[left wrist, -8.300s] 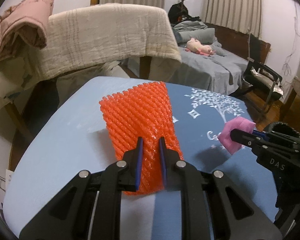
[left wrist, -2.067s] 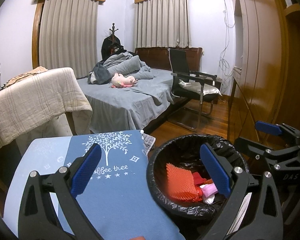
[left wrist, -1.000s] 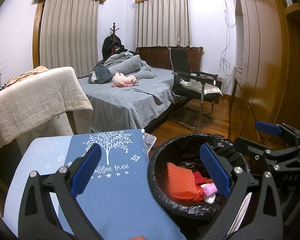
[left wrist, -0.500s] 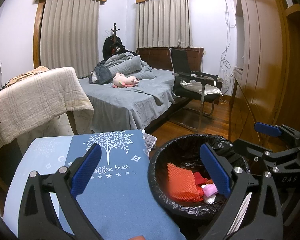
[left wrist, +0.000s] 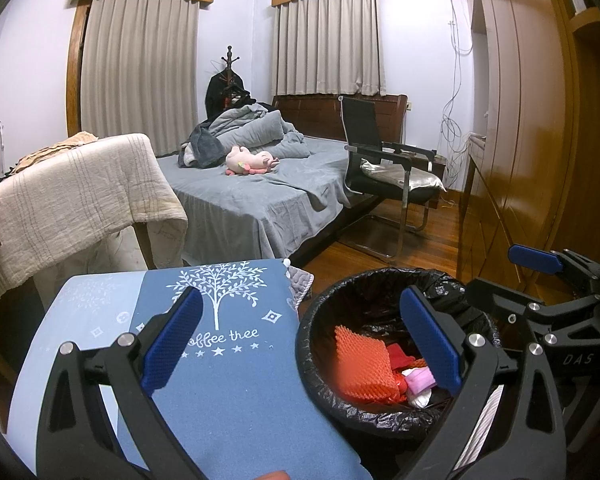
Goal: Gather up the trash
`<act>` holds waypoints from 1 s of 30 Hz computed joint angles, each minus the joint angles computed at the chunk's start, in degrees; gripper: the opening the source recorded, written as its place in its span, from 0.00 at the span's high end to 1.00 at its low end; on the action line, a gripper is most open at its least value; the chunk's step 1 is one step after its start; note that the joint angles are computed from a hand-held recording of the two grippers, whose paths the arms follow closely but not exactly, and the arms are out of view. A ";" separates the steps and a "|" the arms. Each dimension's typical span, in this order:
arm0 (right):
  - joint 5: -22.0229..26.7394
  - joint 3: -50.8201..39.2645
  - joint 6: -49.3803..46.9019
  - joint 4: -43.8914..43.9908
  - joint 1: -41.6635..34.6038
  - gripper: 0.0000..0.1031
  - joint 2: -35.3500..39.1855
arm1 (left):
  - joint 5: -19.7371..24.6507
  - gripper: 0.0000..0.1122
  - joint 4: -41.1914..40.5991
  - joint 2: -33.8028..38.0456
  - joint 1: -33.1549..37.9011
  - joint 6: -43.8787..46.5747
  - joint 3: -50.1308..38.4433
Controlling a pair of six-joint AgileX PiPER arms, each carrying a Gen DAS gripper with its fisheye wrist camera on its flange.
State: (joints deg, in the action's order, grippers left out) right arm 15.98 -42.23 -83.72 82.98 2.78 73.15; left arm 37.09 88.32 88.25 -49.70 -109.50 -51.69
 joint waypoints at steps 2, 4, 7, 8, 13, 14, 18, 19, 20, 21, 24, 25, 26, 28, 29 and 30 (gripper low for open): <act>0.09 -0.02 0.02 -0.04 -0.06 0.06 0.06 | -0.05 0.14 0.05 -0.04 0.01 -0.10 0.05; 0.02 -0.03 0.28 -0.33 0.02 0.06 0.04 | -0.05 0.14 0.07 0.05 -0.01 -0.16 -0.02; 0.05 -0.05 0.38 -0.33 0.00 0.06 0.01 | 0.03 0.14 0.09 0.08 -0.07 -0.16 -0.03; 0.00 -0.03 0.41 -0.33 0.05 0.06 -0.02 | 0.07 0.14 0.08 0.13 -0.09 -0.18 -0.07; -0.02 -0.05 0.23 -0.21 0.05 0.06 0.02 | 0.07 0.14 -0.03 0.13 -0.11 -0.08 -0.09; -0.02 -0.05 0.23 -0.21 0.05 0.06 0.02 | 0.10 0.14 0.05 0.15 -0.13 -0.13 -0.10; -0.01 -0.09 0.45 -0.41 0.05 0.06 0.06 | 0.09 0.14 -0.09 0.16 -0.14 -0.04 -0.15; -0.04 -0.12 0.70 -0.63 0.09 0.06 0.06 | 0.13 0.14 -0.13 0.21 -0.16 -0.04 -0.19; -0.04 -0.14 0.99 -0.90 0.11 0.06 0.05 | 0.11 0.14 -0.25 0.14 -0.13 0.07 -0.13; 0.03 -0.16 0.89 -0.88 0.04 0.06 0.03 | 0.06 0.14 -0.14 0.11 -0.06 -0.02 -0.05; 0.06 -0.15 0.67 -0.57 0.00 0.06 0.06 | 0.12 0.14 -0.03 0.11 -0.07 -0.10 -0.04; 0.09 -0.17 0.62 -0.56 -0.03 0.06 0.08 | 0.08 0.14 -0.04 0.12 -0.03 -0.05 -0.06; 0.09 -0.17 0.62 -0.56 -0.03 0.06 0.08 | -0.02 0.14 -0.12 0.12 0.01 0.01 -0.08; 0.09 -0.19 0.65 -0.66 -0.05 0.06 0.09 | -0.16 0.14 -0.30 0.04 0.05 0.20 -0.05; 0.09 -0.19 0.65 -0.66 -0.05 0.06 0.09 | -0.16 0.14 -0.38 -0.04 0.05 0.27 -0.01; 0.08 -0.19 0.68 -0.65 -0.02 0.06 0.06 | -0.22 0.14 -0.29 -0.15 0.12 0.18 0.18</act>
State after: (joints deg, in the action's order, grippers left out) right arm 16.05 -42.42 -83.05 82.32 2.77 73.22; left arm 36.87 88.03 88.10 -49.58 -109.32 -51.52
